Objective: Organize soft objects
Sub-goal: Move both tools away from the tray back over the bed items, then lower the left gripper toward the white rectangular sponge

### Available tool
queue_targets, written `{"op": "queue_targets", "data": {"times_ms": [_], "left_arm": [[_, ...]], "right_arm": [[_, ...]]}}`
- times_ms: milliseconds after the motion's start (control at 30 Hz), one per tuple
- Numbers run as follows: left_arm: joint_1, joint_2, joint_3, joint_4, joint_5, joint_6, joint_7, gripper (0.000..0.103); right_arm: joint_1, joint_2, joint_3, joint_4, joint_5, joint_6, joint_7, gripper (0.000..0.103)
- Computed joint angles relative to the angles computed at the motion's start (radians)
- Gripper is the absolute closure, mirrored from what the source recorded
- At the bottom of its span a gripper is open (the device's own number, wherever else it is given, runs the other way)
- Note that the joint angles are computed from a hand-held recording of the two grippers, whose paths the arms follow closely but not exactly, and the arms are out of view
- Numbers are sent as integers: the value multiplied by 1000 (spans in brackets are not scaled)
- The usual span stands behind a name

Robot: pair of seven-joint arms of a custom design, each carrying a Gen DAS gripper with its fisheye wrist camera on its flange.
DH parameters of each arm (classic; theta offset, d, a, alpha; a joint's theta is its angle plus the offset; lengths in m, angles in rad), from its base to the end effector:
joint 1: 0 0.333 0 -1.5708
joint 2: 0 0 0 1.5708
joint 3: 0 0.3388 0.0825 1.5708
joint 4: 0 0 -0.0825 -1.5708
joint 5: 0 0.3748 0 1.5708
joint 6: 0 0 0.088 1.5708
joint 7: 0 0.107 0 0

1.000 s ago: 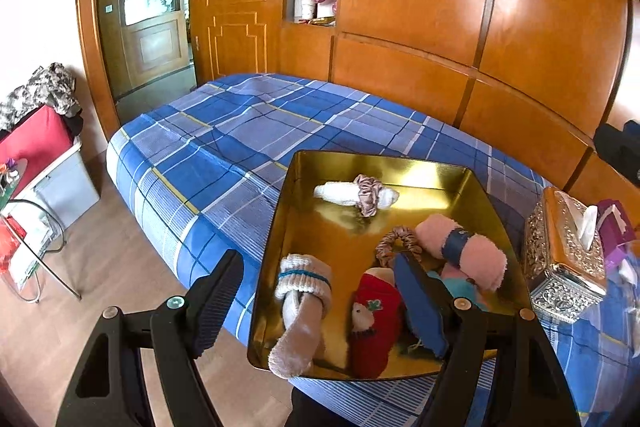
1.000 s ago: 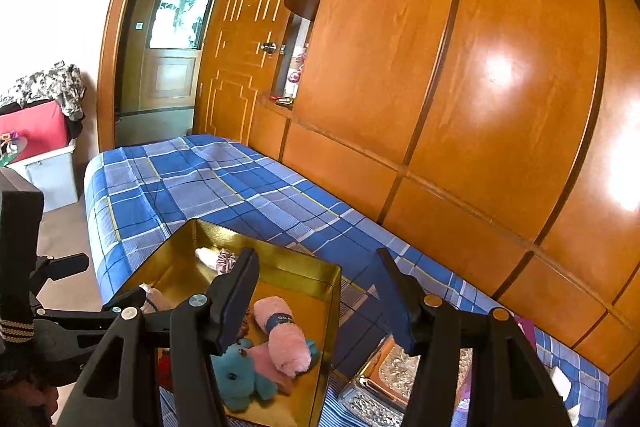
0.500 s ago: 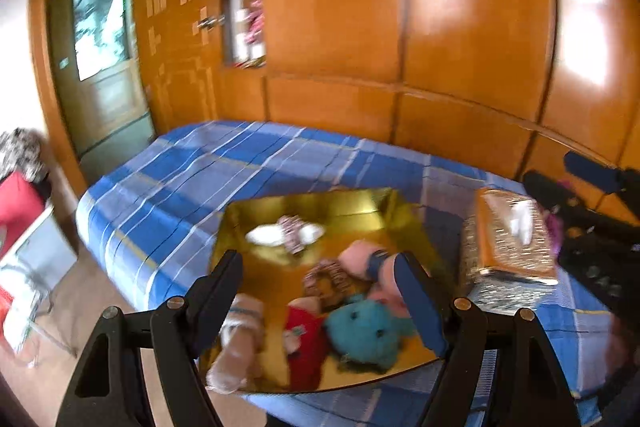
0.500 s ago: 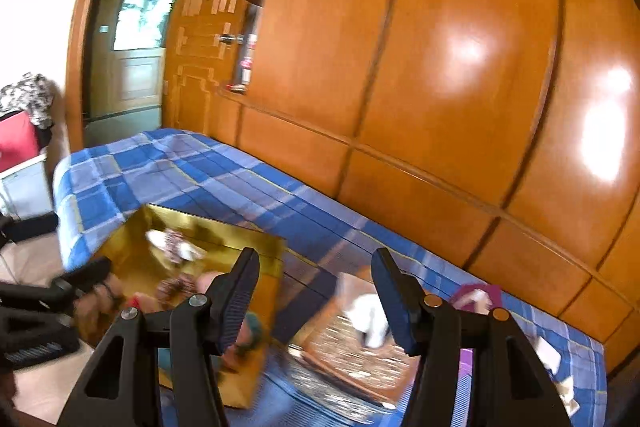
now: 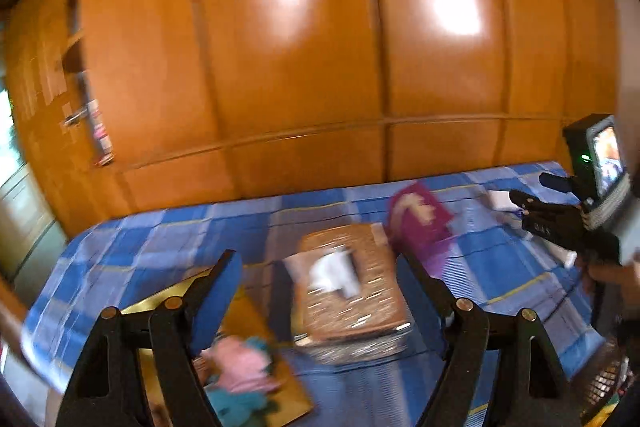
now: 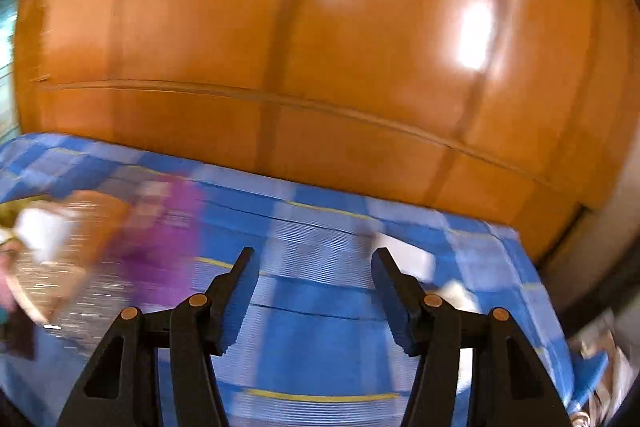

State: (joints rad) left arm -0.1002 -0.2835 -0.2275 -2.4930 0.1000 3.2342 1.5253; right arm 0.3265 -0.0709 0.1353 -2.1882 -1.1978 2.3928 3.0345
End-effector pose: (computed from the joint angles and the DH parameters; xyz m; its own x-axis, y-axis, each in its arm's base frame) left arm 0.4419 -0.1699 0.5391 -0.3460 -0.9324 -0.1041 -0.4643 0.2666 -0.8446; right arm 0.4846 0.2338 0.4777 -0.2764 -0.9361 0.2173 -0.6258 0.0037 -0.7800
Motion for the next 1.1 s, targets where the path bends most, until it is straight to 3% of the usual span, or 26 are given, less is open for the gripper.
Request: {"op": "queue_targets", "data": {"times_ms": [33, 167, 333, 400, 500, 567, 667, 967, 1100], "left_arm": [[-47, 19, 20, 22, -1, -9, 16, 23], [-104, 91, -4, 102, 10, -36, 46, 23], [-55, 175, -114, 196, 130, -74, -5, 23], [-26, 209, -156, 239, 247, -105, -92, 23], [17, 273, -202, 329, 634, -142, -387, 23], [-12, 291, -186, 352, 715, -151, -444, 23], [-63, 320, -166, 378, 697, -158, -413, 23], [-221, 392, -68, 461, 778, -199, -447, 23], [-268, 413, -37, 477, 738, -200, -396, 23]], "right_arm": [[-12, -19, -13, -25, 2, -2, 16, 44], [-85, -80, -49, -115, -1, -1, 115, 44], [-180, -117, -78, -211, -43, 58, 287, 44], [-205, -131, -84, -245, -36, 83, 343, 44], [-251, -156, -107, -287, -4, 180, 417, 44], [-273, -162, -98, -295, 1, 191, 438, 44], [-299, -163, -98, -306, 9, 243, 460, 44], [-339, -173, -83, -320, 19, 292, 477, 44], [-354, -182, -84, -332, 27, 317, 491, 44]]}}
